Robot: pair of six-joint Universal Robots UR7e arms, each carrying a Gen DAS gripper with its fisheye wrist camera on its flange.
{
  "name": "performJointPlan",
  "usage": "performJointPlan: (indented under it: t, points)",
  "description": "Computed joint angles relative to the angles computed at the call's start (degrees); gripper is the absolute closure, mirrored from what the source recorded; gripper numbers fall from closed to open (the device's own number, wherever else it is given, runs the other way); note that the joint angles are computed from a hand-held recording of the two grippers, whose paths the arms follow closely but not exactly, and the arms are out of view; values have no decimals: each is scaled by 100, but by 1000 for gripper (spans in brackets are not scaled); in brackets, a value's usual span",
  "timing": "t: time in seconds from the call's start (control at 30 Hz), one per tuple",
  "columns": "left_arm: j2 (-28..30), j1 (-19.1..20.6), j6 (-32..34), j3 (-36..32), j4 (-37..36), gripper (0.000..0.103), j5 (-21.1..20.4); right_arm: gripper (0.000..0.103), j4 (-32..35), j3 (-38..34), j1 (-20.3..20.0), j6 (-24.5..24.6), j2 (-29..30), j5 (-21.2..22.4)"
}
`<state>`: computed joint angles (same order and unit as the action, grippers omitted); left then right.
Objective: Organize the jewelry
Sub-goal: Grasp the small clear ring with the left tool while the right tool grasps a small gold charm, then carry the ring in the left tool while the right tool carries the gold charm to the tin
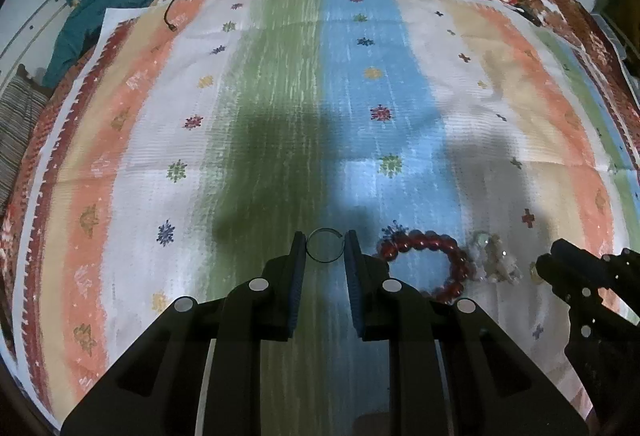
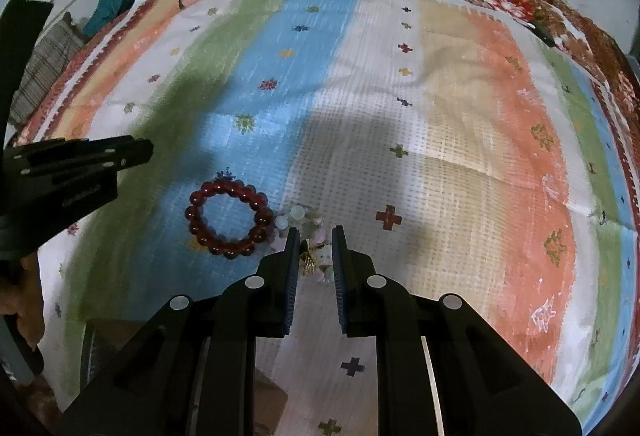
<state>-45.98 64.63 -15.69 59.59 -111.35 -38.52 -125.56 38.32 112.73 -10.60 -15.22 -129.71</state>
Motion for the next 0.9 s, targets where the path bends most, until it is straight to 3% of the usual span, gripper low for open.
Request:
performJointPlan:
  t: [0.47, 0.9]
  points:
    - [-481, -263, -3, 603, -284, 84, -91, 86, -404, 681, 74, 216, -499, 245]
    - [-852, -523, 61, 1143, -622, 84, -233, 86, -1051, 1451, 279, -85, -889, 3]
